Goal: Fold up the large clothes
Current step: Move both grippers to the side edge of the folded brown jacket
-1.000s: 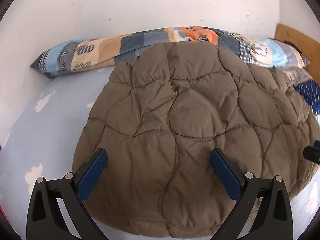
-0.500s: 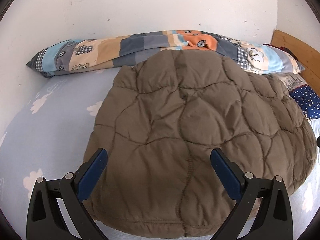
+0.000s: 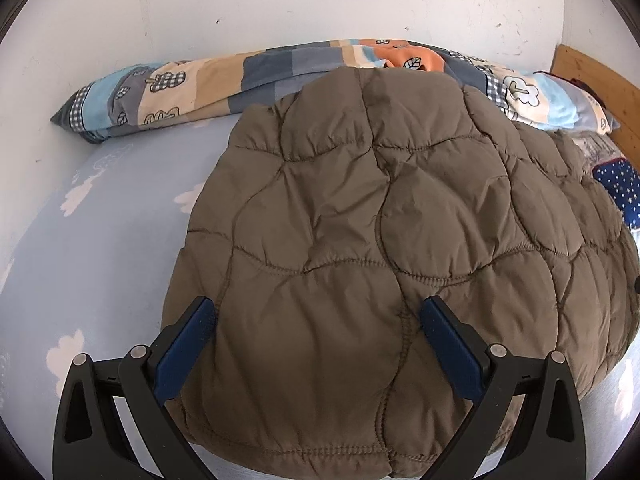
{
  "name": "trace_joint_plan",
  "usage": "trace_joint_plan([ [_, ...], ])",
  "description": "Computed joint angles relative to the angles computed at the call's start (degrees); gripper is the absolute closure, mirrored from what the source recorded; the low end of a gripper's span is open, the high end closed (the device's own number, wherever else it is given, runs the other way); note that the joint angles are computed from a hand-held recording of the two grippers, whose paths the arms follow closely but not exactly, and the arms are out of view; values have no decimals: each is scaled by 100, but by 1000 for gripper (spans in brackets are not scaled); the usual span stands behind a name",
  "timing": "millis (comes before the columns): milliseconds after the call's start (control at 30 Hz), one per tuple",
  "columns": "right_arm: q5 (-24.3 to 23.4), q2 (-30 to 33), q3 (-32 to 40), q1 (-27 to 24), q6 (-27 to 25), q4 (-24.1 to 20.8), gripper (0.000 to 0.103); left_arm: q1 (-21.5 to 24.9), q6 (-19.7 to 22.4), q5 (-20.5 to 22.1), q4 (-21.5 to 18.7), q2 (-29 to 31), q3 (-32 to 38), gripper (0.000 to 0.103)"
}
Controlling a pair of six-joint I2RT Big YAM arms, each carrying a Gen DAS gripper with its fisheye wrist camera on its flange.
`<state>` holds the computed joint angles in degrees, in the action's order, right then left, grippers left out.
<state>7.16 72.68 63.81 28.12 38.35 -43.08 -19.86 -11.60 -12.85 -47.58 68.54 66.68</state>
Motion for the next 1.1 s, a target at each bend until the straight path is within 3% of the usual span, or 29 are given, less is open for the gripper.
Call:
trace_joint_plan([
  [200, 213, -385, -148, -82, 28, 272, 20, -46, 195, -309, 171, -196, -9, 0],
  [300, 230, -587, -296, -310, 41, 354, 20, 127, 225, -179, 148, -225, 48, 0],
  [433, -181, -746, -578, -890, 149, 521, 20, 635, 128, 240, -1, -181, 197, 0],
  [567, -889, -773, -891, -1445, 435, 811, 20, 1210, -185, 771, -148, -124, 279, 0],
  [667, -1033, -772, -968, -1620, 602, 892, 20, 1478, -296, 947, -208, -64, 284, 1],
  [733, -1209, -785, -1004, -1695, 673, 1005, 20, 1543, -309, 950, -209, -44, 270, 1],
  [1100, -1153, -768, -852, -1502, 513, 1013, 20, 1439, -166, 891, -177, -58, 240, 1],
])
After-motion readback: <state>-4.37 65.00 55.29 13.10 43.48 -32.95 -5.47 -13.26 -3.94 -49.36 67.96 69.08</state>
